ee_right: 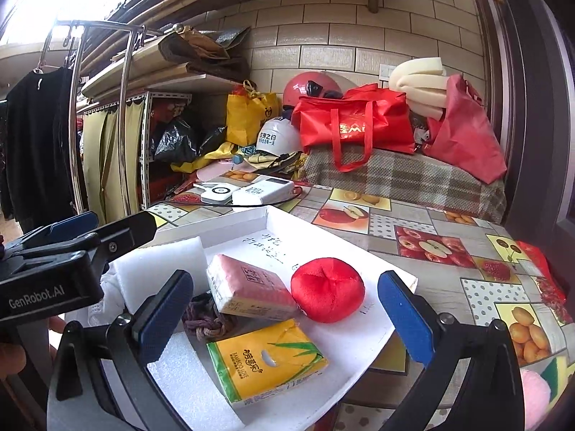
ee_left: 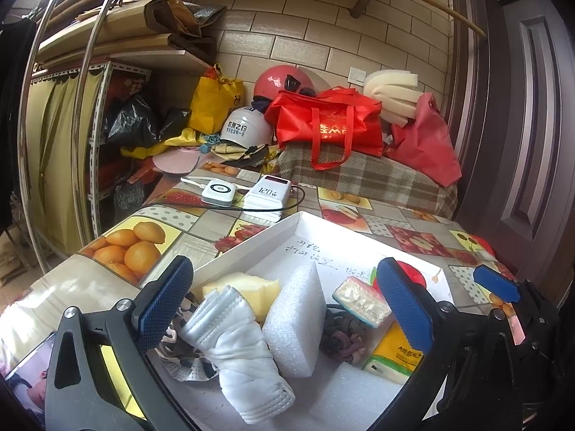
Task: Organize soft objects
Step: 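Move both tools back from the box toward the remaining table items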
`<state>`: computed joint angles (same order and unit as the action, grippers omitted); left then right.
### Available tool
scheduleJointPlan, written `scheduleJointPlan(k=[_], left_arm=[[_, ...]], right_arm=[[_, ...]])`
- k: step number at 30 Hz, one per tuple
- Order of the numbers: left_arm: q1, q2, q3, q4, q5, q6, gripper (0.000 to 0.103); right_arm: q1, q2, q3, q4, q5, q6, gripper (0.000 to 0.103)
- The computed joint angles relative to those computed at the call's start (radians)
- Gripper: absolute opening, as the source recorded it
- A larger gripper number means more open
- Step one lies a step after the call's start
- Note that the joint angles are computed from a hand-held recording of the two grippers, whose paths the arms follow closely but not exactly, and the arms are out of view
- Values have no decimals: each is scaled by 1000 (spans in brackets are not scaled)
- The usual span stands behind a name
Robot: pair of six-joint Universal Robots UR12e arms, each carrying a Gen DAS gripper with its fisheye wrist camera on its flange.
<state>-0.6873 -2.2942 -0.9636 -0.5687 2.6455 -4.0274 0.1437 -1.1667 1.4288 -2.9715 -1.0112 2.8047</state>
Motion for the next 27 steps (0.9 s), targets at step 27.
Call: scheduleJointPlan(k=[27], left_arm=[[-5,-20,28,53,6,82,103]], right_arm=[[-64,-50,86,-68,123,31,103]])
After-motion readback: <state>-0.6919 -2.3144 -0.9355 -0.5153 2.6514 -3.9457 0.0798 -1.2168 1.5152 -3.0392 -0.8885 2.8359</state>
